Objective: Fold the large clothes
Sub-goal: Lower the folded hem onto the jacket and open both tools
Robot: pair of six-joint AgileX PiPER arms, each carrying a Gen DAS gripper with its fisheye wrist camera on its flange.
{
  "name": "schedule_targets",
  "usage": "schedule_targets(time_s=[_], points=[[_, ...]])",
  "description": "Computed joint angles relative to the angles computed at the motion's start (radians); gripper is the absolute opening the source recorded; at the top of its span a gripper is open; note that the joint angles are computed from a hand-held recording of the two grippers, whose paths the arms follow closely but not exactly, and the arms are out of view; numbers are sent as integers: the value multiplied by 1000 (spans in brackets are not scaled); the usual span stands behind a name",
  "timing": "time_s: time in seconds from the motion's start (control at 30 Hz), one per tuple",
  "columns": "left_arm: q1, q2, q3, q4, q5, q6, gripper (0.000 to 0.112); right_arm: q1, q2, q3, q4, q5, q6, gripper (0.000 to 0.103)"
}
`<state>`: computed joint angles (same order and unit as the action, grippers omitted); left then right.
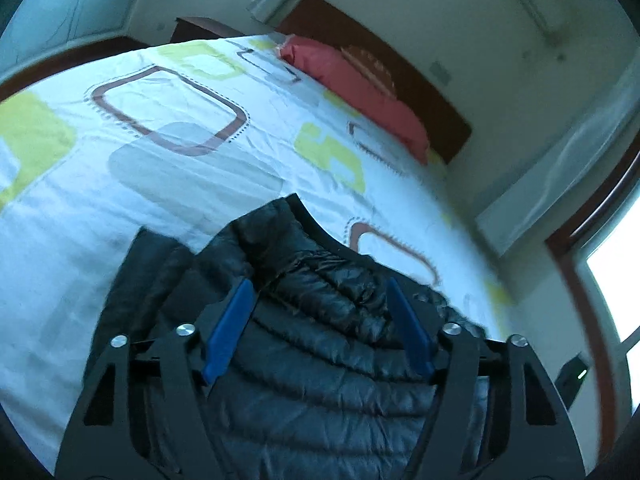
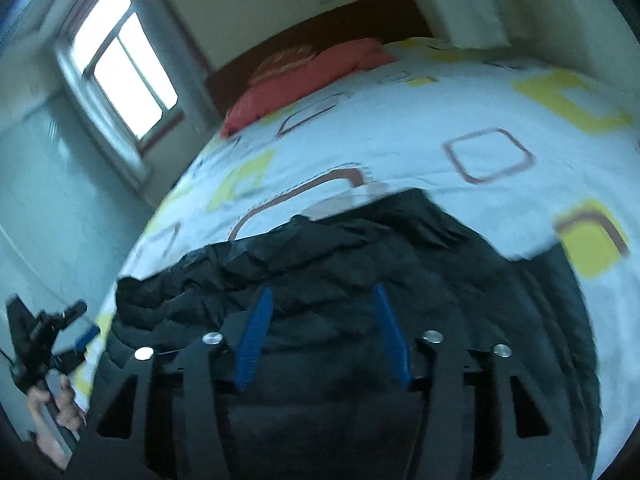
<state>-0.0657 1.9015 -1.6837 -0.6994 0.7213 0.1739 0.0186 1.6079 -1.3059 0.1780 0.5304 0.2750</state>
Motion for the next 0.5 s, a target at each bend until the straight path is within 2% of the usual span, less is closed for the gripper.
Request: schedule_targets(time_s=[0.1, 0.2, 0.3, 0.37, 0.5], points=[[-54, 86, -124, 176, 18, -129, 64, 57, 107, -136, -168, 62, 115, 50], [-90, 160, -212, 325, 28, -240, 64, 82, 198, -220, -272, 95, 179, 50], [-100, 245, -300, 386, 84, -295, 64, 75, 274, -259, -247, 131, 148, 50], [-117, 276, -325, 433, 97, -310, 64, 67, 293, -258, -223, 118, 145, 49], [-147, 307, -391, 533, 146, -352, 64, 61, 277, -259, -204, 132, 130, 48]])
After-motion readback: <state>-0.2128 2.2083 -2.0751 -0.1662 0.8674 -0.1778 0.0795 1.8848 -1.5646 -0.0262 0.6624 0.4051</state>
